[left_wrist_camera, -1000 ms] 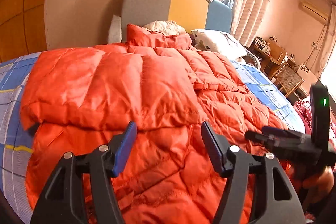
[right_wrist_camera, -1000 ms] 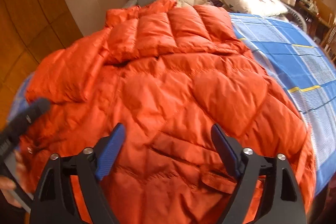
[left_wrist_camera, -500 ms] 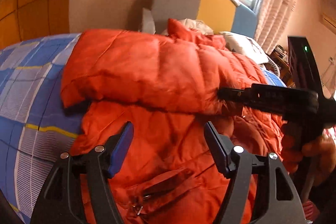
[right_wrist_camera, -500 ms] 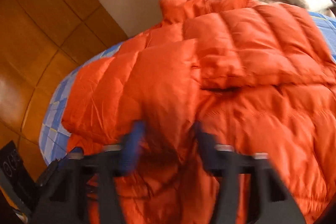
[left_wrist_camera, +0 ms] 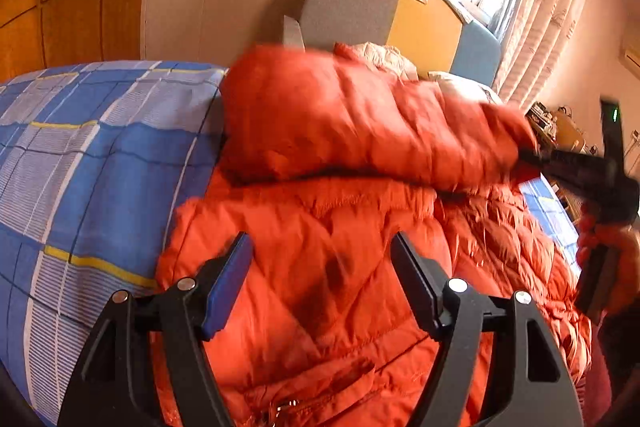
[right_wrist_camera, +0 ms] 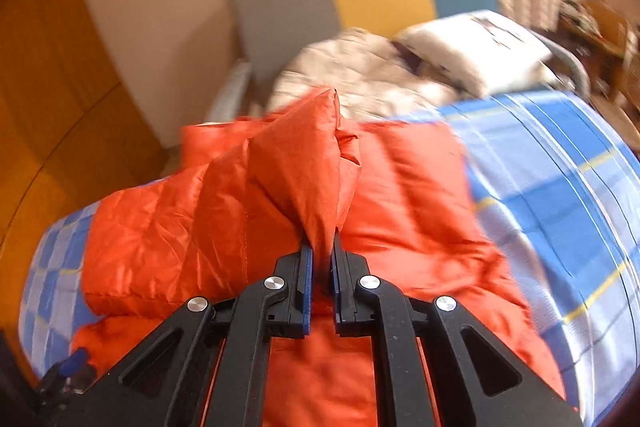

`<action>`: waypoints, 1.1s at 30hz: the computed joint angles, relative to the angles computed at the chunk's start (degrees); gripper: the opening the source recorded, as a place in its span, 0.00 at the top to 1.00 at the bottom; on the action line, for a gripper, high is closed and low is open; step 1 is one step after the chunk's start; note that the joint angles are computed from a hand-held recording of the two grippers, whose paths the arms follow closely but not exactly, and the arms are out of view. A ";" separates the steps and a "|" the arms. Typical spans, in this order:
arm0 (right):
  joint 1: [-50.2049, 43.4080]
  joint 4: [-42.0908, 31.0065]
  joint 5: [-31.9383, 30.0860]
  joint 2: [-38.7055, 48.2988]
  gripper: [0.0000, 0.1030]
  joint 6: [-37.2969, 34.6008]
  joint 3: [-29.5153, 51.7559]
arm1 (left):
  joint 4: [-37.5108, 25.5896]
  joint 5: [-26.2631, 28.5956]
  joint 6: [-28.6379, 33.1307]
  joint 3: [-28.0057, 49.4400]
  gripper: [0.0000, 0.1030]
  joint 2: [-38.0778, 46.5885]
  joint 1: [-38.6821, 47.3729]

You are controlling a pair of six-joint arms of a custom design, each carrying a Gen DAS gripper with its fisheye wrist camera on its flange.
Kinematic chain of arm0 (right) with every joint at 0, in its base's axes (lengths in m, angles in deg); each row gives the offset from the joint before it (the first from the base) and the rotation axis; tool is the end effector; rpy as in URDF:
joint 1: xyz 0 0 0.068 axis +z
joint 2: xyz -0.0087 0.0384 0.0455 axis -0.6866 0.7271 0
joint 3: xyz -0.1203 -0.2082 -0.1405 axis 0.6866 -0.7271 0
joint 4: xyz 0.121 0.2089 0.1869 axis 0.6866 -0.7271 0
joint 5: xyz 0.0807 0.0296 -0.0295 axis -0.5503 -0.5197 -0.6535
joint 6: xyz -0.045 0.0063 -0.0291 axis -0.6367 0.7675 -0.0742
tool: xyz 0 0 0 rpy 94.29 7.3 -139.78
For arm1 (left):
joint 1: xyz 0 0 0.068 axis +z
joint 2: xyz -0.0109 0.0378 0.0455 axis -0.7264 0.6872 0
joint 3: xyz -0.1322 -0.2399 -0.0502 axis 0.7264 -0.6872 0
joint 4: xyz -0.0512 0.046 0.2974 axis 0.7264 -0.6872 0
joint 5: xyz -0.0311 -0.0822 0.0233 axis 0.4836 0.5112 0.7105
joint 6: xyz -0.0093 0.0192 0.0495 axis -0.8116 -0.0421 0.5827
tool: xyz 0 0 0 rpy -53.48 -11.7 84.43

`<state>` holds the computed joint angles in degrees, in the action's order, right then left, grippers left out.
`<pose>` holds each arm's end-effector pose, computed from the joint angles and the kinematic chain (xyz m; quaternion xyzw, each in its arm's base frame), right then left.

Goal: Fold large clothes

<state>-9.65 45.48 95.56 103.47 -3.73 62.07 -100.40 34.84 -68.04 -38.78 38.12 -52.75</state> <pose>0.2626 0.1670 0.2803 0.0065 0.9206 0.1237 0.3704 0.1502 -0.0167 0.2335 -0.1196 0.9058 -0.1030 0.3933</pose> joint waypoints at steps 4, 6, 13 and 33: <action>-2.72 -0.93 0.15 -0.11 0.93 1.20 -2.37 | 2.40 -2.41 -0.16 3.01 0.30 5.45 -0.43; -2.98 -1.98 1.12 1.37 0.93 1.58 -2.23 | 3.71 -4.75 -0.45 4.79 0.30 9.46 -0.88; 0.52 -3.36 9.19 -1.47 0.39 2.78 -3.32 | 8.26 -7.19 2.74 10.29 0.30 18.75 -0.23; 1.80 2.93 8.23 16.27 0.29 -3.54 6.81 | 21.61 -8.46 7.82 17.40 0.26 41.54 -0.63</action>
